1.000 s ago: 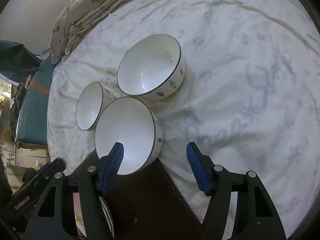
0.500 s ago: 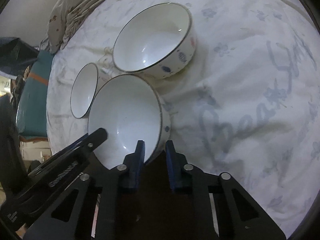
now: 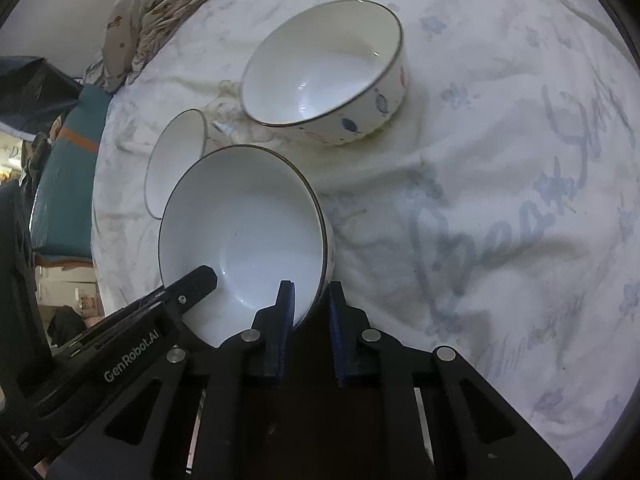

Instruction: Organize plates and bowls

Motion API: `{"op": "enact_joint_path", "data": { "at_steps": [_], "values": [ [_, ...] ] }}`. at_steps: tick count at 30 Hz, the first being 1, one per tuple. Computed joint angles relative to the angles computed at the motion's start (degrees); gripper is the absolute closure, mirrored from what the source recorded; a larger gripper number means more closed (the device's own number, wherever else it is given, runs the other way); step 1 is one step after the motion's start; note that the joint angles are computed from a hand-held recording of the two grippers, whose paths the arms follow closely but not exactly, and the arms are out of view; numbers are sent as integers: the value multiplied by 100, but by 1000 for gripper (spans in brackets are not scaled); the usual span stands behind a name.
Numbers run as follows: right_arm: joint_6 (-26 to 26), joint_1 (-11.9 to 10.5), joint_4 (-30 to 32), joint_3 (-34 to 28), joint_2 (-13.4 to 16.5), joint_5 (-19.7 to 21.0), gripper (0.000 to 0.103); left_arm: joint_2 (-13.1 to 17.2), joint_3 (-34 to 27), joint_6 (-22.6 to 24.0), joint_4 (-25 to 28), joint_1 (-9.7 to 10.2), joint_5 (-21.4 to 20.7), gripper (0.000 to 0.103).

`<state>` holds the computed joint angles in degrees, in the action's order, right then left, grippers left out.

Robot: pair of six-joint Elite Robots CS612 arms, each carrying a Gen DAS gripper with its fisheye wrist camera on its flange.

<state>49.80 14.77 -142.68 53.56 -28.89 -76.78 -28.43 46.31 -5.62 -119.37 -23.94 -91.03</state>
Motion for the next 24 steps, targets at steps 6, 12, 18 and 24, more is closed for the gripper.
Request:
{"op": "enact_joint_path", "data": {
  "at_steps": [6,12,18,24],
  "values": [
    [-227,73,121,-66,-60,-85,87,-296,434,20,-270,70,-33,93],
    [-486,179,209,-170,-123,-168,88,-592,842,54,-528,203,-120,92],
    [-1180,370,375,-441,-117,-328,88,-969,1416,83,-910,381,-158,92],
    [-1350,547,374,-547,-103,-225,89,-1339,1989,186,-1227,605,-314,91]
  ]
}}
